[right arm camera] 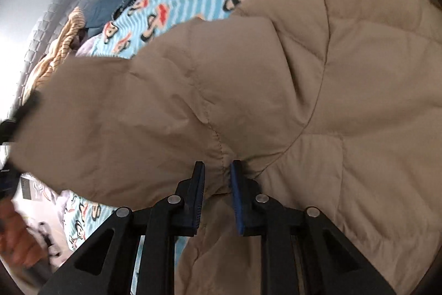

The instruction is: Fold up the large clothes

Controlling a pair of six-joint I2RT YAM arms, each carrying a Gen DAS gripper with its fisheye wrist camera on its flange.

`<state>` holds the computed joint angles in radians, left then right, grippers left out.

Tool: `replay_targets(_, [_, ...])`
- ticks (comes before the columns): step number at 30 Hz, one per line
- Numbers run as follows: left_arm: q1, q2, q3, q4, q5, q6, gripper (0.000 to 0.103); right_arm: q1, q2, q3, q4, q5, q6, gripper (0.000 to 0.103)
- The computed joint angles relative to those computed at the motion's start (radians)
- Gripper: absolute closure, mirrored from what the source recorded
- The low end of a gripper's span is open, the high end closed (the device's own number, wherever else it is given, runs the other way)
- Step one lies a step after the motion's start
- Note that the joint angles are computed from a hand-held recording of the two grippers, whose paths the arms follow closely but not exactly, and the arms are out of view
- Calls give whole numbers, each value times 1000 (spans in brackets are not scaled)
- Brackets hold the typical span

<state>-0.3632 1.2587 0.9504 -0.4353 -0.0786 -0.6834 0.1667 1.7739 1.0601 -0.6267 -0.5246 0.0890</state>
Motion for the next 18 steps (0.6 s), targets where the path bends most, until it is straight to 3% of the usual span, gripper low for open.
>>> replay_targets(4, [-184, 117, 165, -7, -78, 6, 85, -115, -32, 31, -161, -115, -89, 82])
replay_targets(6, [-275, 234, 300, -20, -127, 23, 85, -228, -82, 37, -276, -143, -195, 82])
replay_targets(13, [-501, 701, 818, -153, -225, 45, 84, -679, -138, 145, -540, -27, -588, 82])
replay_targets(15, [-547, 855, 987, -244, -271, 48, 68, -792, -100, 197, -560, 26, -662, 82])
replay_targets(16, [-568, 927, 1055, -272, -289, 49, 34, -824, -84, 209, -559, 43, -681, 82])
replay_targets(17, [-587, 975, 1083, -270, -307, 41, 12, -859, -61, 226, -556, 67, -698, 82])
replay_targets(18, [-604, 1015, 1107, -273, -324, 36, 11, -884, -39, 240, -556, 86, -704, 82])
